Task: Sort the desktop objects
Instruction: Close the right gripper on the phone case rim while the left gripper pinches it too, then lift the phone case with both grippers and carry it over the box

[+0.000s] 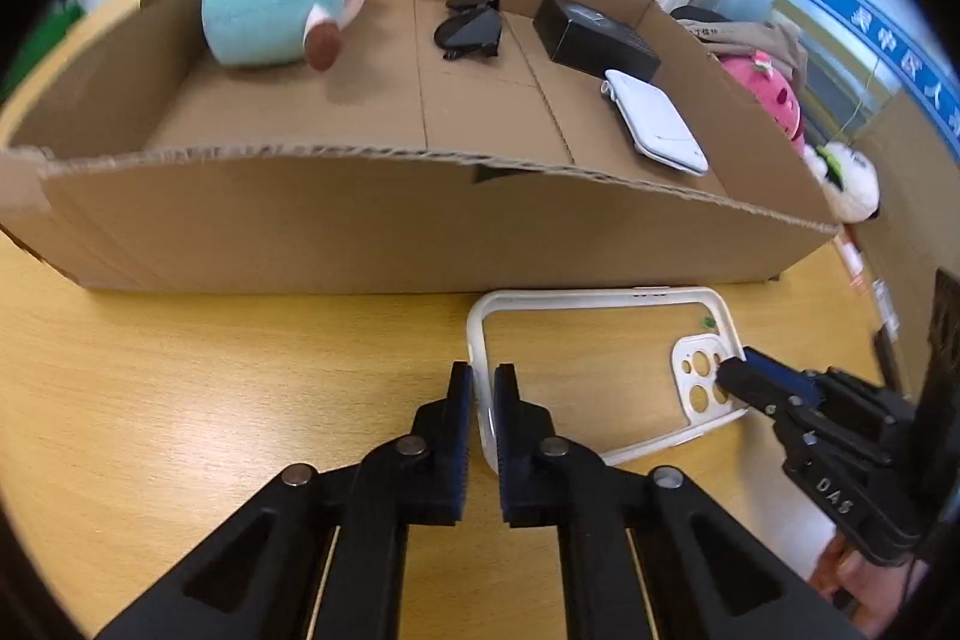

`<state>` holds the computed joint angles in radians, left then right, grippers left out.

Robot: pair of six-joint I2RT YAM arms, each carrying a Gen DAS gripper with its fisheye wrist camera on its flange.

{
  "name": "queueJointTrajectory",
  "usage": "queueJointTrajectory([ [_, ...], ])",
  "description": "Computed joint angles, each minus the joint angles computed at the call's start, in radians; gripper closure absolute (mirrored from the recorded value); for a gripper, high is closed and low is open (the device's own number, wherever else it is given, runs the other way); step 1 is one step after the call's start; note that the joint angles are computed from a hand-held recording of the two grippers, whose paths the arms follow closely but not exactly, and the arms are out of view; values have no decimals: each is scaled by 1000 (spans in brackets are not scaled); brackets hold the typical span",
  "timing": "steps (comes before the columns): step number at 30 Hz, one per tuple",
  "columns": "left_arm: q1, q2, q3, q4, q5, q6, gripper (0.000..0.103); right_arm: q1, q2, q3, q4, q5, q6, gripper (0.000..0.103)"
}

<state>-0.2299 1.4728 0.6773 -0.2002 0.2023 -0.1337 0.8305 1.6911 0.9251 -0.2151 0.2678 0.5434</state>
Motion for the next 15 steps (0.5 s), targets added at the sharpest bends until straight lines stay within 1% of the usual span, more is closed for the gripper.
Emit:
queueJointTrajectory([
  [1,-3,-15,-9,4,-4,-1,99,2,-8,-7,5,1,4,92],
  [4,18,-85,-31,-9,26,4,99,17,-67,-45,32,15,11,92],
  [8,37,-230,-18,-79,26,30,99,63,-174,-50,20,72,12,93],
  [12,93,-358,55,-164,68,64,99,121,-273,2,-7,163,-15,92],
  [15,120,-422,121,-205,67,86,99,153,-299,81,-21,217,-72,92],
])
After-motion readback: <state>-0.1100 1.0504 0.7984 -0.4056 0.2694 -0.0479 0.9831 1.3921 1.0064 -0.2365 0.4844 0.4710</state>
